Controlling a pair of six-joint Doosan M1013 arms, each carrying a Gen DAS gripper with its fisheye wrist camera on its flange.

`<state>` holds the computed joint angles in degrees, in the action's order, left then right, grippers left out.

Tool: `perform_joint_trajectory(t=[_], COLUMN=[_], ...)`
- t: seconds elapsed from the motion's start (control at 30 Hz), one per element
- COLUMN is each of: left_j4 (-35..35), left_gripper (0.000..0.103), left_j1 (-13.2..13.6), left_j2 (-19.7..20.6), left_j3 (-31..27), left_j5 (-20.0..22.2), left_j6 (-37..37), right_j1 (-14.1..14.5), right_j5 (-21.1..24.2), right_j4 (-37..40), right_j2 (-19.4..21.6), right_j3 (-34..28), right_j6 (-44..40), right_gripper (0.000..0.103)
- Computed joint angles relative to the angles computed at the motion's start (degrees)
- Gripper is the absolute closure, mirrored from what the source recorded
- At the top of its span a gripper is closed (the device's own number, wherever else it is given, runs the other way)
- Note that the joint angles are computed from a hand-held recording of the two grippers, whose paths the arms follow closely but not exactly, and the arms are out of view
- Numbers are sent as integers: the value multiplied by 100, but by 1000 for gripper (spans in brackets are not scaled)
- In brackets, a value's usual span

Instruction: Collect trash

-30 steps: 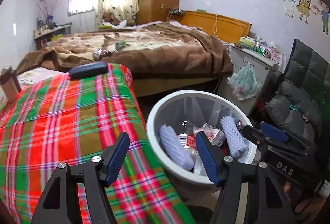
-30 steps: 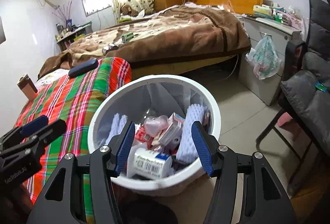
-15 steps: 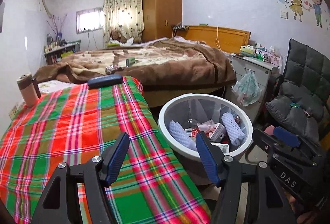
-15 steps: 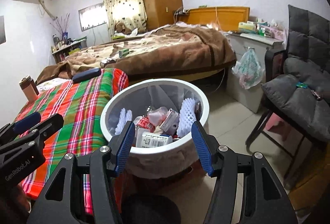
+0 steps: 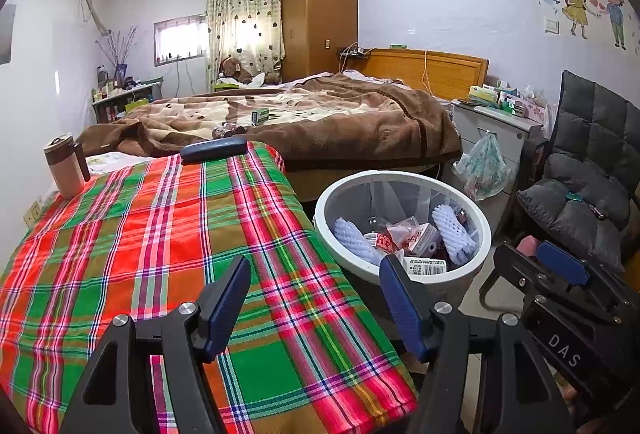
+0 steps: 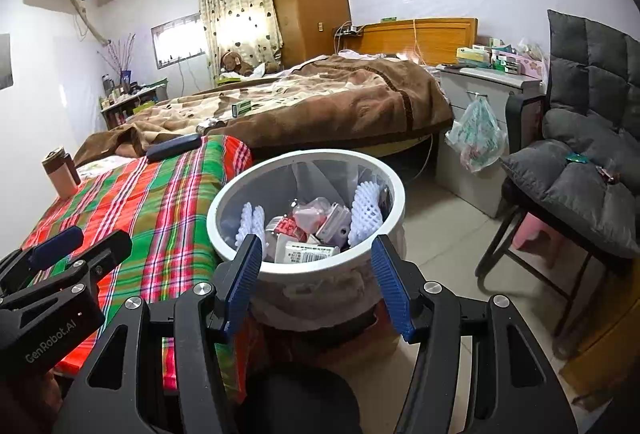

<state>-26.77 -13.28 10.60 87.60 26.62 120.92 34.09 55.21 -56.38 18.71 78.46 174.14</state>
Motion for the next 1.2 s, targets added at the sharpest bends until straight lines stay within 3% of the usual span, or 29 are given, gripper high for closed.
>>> perform_joint_trajectory(t=[1.2], left_j4=[38], left_gripper=[37], left_j1=[10], left_j2=[-32], left_j3=[5], left_j5=[15], left_j6=[-89], right_j1=[72], right_j5=[43], right_j4=[-23], right_j2=[38], right_j3=[-49], right_j6=[-34], right_gripper=[45])
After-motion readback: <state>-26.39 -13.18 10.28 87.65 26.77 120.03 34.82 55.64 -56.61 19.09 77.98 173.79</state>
